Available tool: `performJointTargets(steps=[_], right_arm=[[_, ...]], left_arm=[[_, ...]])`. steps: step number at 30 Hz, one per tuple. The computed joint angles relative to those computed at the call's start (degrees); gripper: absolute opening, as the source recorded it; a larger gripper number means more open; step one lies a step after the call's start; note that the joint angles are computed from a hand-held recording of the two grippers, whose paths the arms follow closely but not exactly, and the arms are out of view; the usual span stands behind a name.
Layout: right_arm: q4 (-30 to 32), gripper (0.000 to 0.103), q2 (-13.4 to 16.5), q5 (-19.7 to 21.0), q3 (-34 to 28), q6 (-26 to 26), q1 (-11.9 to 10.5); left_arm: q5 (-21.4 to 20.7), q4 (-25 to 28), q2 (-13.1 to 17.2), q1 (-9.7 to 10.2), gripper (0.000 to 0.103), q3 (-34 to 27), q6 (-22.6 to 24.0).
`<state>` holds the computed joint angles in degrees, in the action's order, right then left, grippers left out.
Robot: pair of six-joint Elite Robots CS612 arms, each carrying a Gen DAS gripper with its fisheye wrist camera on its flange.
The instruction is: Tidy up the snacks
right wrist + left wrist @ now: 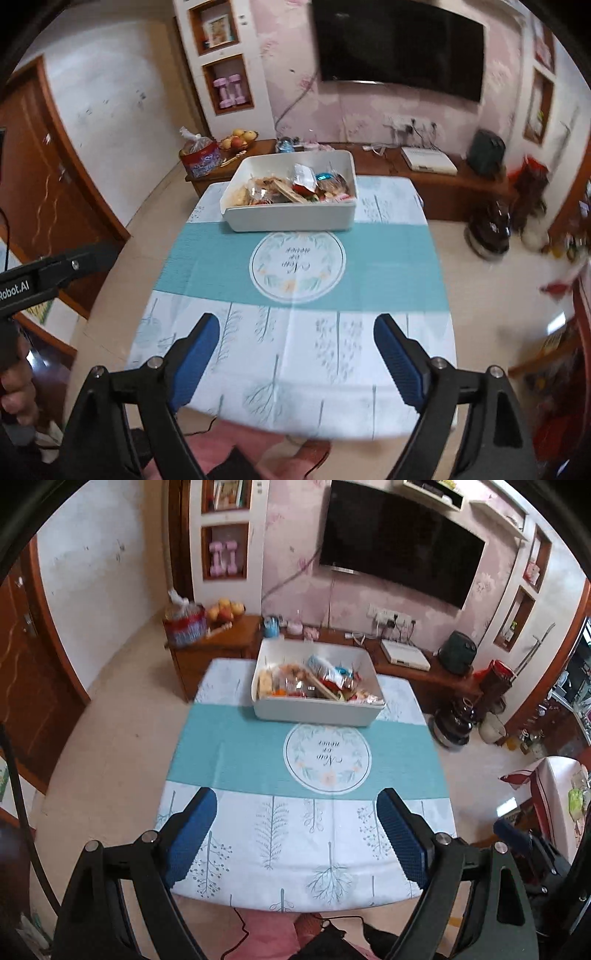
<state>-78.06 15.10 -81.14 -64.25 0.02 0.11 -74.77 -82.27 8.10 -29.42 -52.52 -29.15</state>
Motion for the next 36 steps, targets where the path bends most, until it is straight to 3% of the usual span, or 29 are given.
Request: performJointTargets(steps=[5,11,15,18,26,27,29,36], right_arm=[[3.2,0.088,1.0,2.2,-4.5,5.0,-1.0],[1.6,0.088,2.5,0.7,-8.0,6.0,-0.8],[-0.2,0.088,3.5,-0.4,-9.3,6.9,-0.3],[0.1,0.088,3.1,-0.1,-8.4,4.7,0.1],[1.5,0.088,1.9,0.7,-5.8,2.2,0.6],[1.8,0.090,1.8,0.8,-5.4,2.1,0.6],[2.1,0.102,1.5,0.7,-4.8,2.0,0.6],[2.5,0.103,0.5,1.0,-2.8,1.3,0.4]], left_arm=[[2.6,0.2,1.3,-1.46,0.088,-3.4,0.4],[6.7,-0.5,2.7,-2.69,0.088,-6.0,1.7],[8.4,0.6,3.1,-2.94,0.097,-6.7,0.2],[10.0,1.6,3.1,-3.00,0.102,-6.5,0.3],[10.1,3.9,2.7,-2.44,0.103,-5.2,-1.9],[10.0,3.8,2.6,-2.34,0.103,-4.9,-2.1],[10.2,3.7,2.4,-2.26,0.103,-4.3,-2.4],[10.1,3.0,1.6,-2.20,0.103,-2.5,-3.0]])
